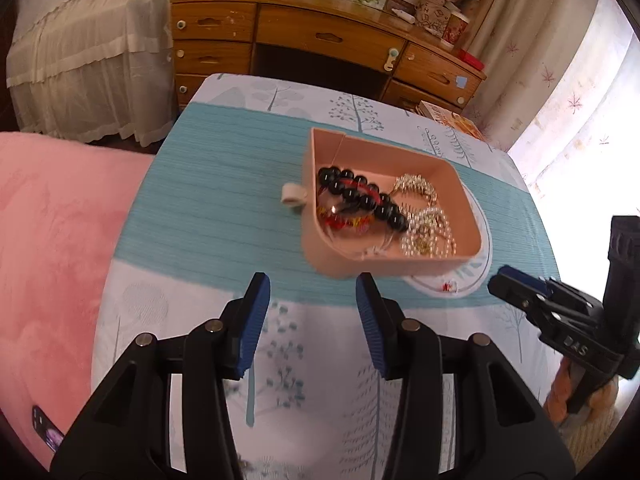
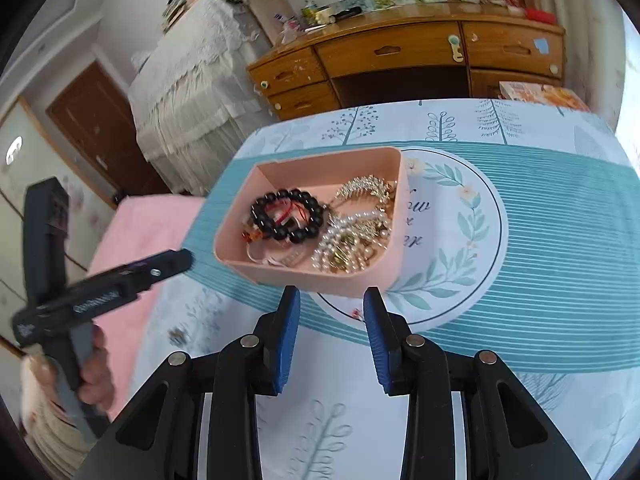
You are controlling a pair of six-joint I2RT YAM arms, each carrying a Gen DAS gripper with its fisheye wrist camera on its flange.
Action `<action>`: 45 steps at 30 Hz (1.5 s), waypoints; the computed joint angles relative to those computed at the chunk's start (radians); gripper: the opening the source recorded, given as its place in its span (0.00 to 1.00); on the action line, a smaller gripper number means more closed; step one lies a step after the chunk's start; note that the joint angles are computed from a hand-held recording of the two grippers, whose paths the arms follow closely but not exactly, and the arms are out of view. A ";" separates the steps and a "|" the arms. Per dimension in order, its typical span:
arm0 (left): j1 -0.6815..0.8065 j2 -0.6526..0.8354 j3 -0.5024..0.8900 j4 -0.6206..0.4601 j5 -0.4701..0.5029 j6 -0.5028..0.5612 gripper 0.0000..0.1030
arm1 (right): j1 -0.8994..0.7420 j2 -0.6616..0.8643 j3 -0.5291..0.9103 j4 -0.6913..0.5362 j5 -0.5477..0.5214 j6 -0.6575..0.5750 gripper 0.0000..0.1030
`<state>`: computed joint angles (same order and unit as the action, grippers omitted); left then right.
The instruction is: Organize jewelry
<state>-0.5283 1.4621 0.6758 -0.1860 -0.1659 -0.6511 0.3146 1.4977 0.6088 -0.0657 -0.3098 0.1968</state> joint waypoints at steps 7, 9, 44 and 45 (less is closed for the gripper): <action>-0.182 -0.089 -0.194 0.091 -0.057 -0.156 0.40 | 0.061 0.085 -0.039 0.097 0.115 -0.214 0.32; -0.221 -0.079 -0.220 0.114 -0.060 -0.184 0.40 | 0.081 0.130 -0.036 0.123 0.134 -0.263 0.32; -0.316 -0.040 -0.305 0.270 -0.056 -0.260 0.40 | 0.120 0.309 -0.028 0.306 0.130 -0.433 0.29; -0.318 -0.036 -0.306 0.275 -0.057 -0.262 0.40 | 0.121 0.310 -0.029 0.311 0.133 -0.434 0.28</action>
